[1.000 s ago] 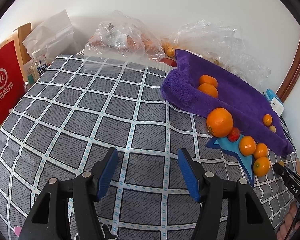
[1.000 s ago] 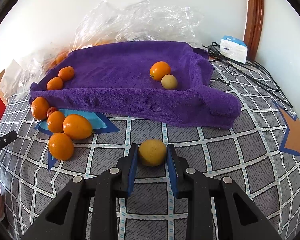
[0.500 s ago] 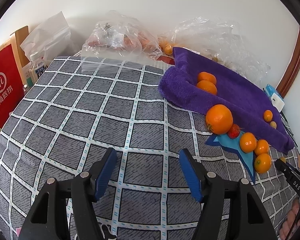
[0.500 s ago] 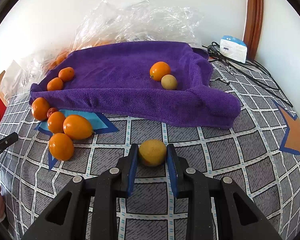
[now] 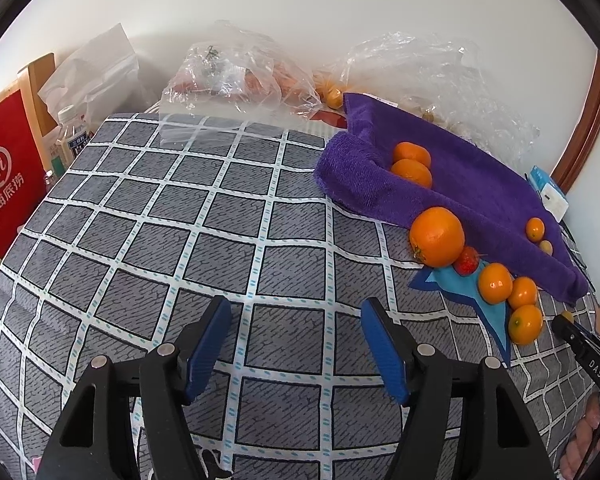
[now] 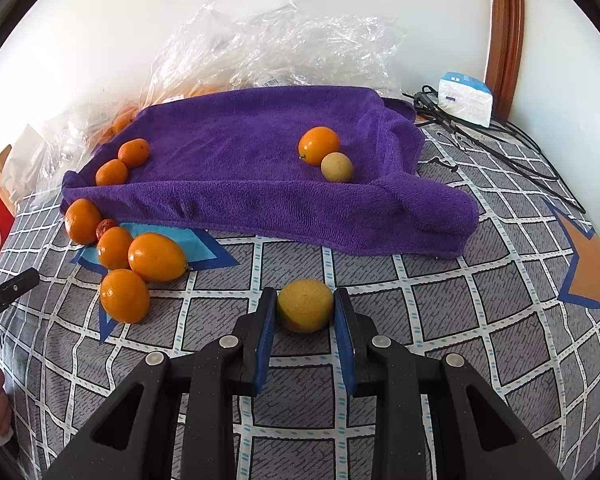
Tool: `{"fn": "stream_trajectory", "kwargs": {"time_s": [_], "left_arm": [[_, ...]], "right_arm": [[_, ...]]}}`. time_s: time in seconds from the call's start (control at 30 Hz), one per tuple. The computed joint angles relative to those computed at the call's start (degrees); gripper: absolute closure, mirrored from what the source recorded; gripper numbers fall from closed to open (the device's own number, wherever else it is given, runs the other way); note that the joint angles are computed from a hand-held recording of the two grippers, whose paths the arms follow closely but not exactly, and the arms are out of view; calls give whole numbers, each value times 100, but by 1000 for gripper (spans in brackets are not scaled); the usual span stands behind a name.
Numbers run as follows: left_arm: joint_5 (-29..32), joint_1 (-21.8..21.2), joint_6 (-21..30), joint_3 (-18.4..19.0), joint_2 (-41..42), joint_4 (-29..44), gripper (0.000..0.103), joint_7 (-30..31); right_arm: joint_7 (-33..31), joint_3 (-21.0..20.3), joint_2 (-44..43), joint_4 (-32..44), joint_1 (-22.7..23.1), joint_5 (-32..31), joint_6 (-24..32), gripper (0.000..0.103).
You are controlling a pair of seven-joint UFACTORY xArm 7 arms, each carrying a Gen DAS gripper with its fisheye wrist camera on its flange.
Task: Organize fruits
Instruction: 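Hold the yellow fruit in the right gripper and move the left tool toward the oranges, then grasp a large orange with the left gripper while the right gripper holds the yellow fruit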
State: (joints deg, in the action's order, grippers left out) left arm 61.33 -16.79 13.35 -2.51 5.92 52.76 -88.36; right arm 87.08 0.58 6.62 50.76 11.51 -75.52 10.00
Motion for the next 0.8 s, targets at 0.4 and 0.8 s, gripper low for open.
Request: {"fn": "stream_trajectory", "kwargs": {"time_s": [0.4, 0.8], "left_arm": [[930, 127, -572, 76, -93, -104, 37, -916], [1047, 162, -887, -112, 17, 309, 37, -871]], "right_arm": [[813, 105, -165, -39, -117, -957, -213, 75], [1149, 224, -615, -194, -425, -1492, -437, 75]]}}
